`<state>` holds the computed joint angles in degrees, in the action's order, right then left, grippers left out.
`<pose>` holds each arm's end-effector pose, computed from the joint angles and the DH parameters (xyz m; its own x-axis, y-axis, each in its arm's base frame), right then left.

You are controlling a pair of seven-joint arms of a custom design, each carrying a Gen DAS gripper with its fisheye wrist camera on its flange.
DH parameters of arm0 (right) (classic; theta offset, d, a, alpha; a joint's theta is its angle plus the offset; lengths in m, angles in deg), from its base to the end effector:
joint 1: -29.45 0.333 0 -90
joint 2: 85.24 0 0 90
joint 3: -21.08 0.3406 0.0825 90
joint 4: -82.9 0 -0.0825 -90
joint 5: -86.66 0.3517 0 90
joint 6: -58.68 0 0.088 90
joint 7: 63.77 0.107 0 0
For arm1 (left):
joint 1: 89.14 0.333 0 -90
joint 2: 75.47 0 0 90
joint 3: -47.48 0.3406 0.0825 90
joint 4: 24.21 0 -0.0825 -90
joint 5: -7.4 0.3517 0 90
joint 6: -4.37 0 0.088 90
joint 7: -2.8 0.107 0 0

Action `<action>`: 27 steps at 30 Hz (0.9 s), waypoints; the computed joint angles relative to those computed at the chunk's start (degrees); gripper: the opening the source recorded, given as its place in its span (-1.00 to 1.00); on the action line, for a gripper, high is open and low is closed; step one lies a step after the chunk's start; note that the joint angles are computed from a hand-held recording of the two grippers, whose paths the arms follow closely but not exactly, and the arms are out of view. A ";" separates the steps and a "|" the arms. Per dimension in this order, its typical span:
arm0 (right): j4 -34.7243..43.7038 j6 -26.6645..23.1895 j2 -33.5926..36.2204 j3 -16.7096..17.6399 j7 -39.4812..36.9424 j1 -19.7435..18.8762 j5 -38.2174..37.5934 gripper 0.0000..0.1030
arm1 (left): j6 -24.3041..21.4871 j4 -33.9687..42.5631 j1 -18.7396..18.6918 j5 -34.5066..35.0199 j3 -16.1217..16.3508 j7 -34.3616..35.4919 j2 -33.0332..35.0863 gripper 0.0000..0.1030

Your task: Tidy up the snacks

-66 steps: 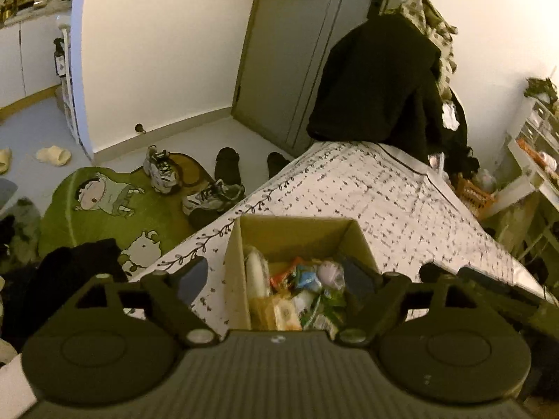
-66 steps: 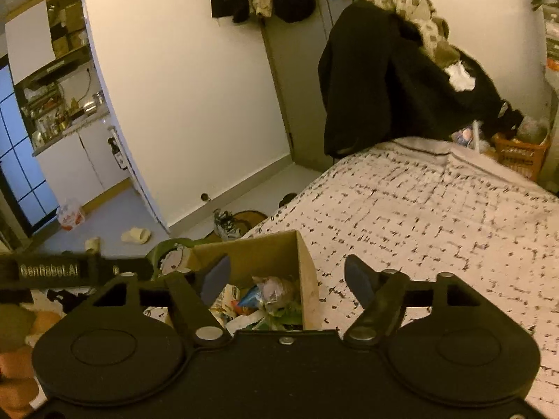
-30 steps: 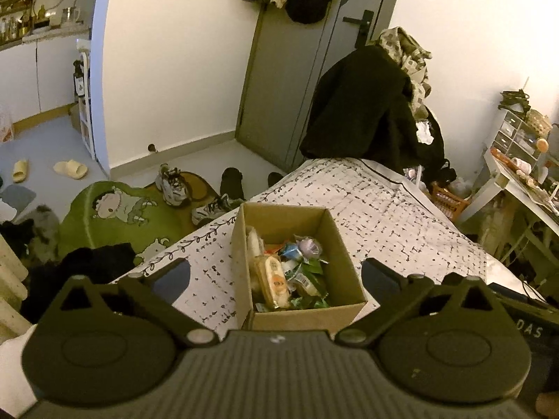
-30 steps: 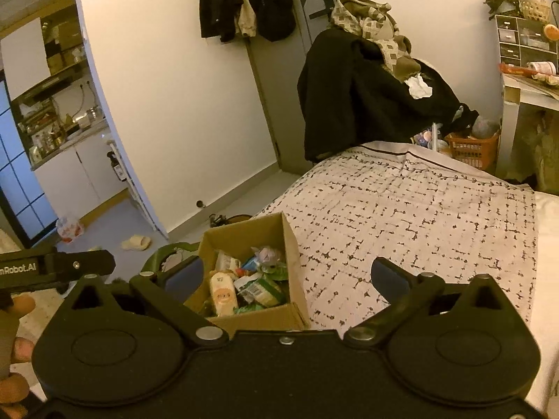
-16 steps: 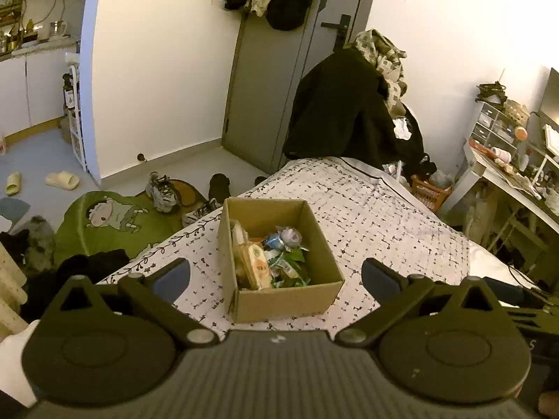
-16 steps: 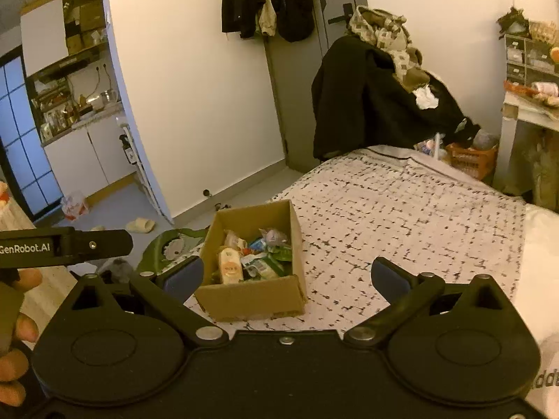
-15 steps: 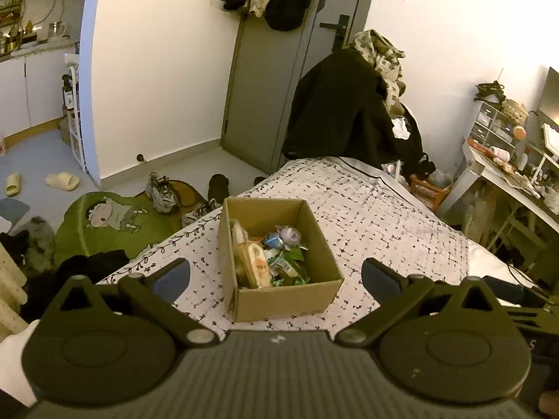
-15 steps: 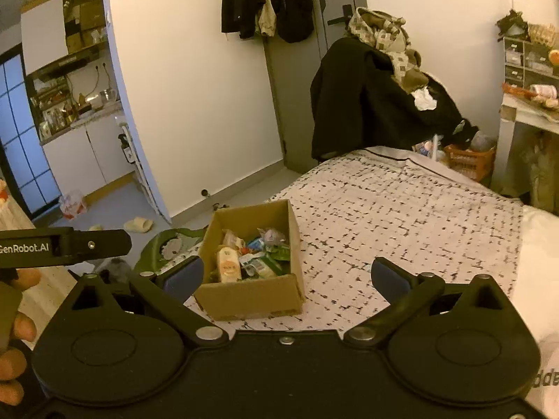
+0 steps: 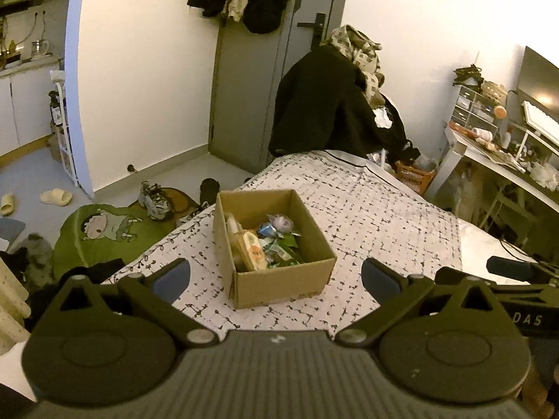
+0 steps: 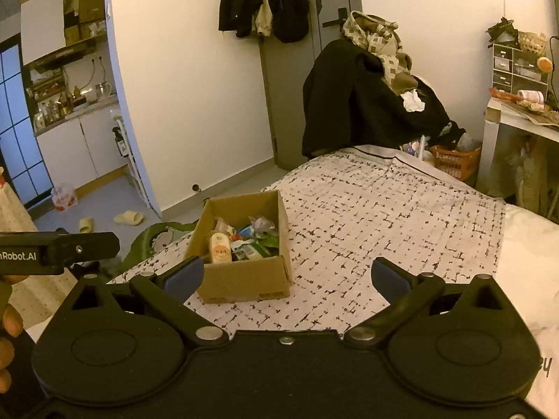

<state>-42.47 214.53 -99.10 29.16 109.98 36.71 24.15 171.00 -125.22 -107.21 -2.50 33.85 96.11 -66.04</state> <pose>0.4595 0.1668 0.5956 -0.2557 -0.9592 -0.1205 -0.4594 0.2303 -0.8579 0.5499 -0.3118 0.6250 -0.4930 -0.8566 0.1520 -0.5432 0.1666 -0.8229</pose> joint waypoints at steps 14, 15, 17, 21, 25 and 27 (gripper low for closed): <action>-0.06 0.98 0.40 0.20 1.47 0.07 -0.98 1.00 | -0.73 -0.75 0.27 0.82 0.22 -1.55 -1.07 1.00; 0.00 0.82 0.44 0.24 1.62 0.11 -0.98 1.00 | -0.85 -0.71 0.15 1.25 0.34 -1.76 -1.07 1.00; -0.06 0.97 0.41 0.13 1.79 0.17 -0.91 1.00 | -0.80 -0.74 -0.20 2.55 0.70 -2.61 -1.06 1.00; -0.18 1.44 0.32 -0.08 2.10 0.07 -0.85 1.00 | -0.64 -0.81 -0.09 2.62 0.54 -2.61 -1.09 1.00; -0.27 1.45 0.32 -0.05 2.25 -0.03 -0.65 1.00 | -0.67 -0.86 0.03 2.52 0.46 -2.52 -1.10 1.00; -0.30 1.57 0.33 -0.04 2.30 -0.06 -0.69 1.00 | -0.71 -0.85 0.00 2.58 0.45 -2.59 -1.11 1.00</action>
<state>-42.76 216.10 -98.77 29.12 112.28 36.65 23.46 170.29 -126.07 -107.21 0.08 34.30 93.52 -67.15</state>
